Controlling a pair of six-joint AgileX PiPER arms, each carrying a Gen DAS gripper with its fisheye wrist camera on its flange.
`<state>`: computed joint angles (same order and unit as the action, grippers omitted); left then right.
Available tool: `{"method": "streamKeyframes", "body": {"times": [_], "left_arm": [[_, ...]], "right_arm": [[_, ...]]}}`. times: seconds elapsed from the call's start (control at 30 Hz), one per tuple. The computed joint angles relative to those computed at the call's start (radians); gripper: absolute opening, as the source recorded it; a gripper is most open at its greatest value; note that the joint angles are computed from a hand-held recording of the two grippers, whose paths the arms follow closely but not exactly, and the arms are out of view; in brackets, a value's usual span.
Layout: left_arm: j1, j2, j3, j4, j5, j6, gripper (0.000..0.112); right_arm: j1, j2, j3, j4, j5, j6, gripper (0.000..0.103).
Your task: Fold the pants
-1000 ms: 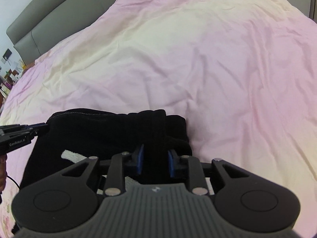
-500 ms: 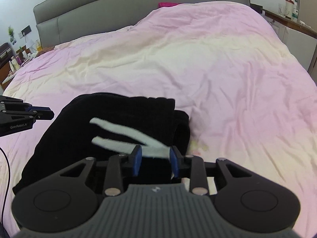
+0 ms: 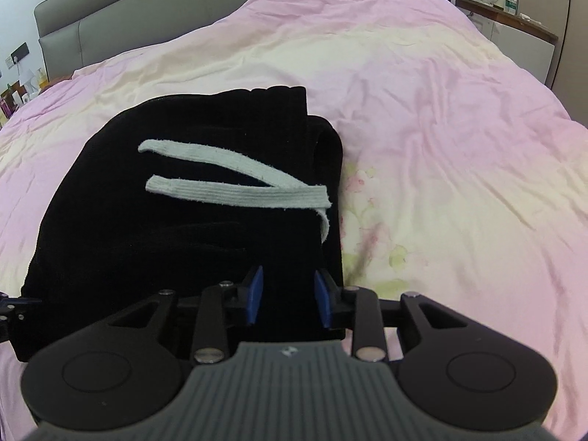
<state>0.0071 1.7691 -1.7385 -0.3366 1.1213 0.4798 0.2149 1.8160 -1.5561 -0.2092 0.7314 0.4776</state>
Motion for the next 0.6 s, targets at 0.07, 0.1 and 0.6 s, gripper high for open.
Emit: {"method": "streamKeyframes", "body": {"times": [0.07, 0.1, 0.6], "left_arm": [[0.021, -0.074, 0.07, 0.002, -0.051, 0.05, 0.008], [0.025, -0.117, 0.123, 0.018, -0.094, 0.081, 0.024], [-0.045, -0.123, 0.294, 0.21, -0.237, -0.039, 0.019]], "right_arm": [[-0.007, 0.001, -0.008, 0.013, 0.005, 0.007, 0.026], [-0.011, -0.001, -0.004, 0.02, -0.001, 0.012, 0.027], [0.015, -0.034, 0.04, -0.043, -0.032, 0.079, 0.028]]}}
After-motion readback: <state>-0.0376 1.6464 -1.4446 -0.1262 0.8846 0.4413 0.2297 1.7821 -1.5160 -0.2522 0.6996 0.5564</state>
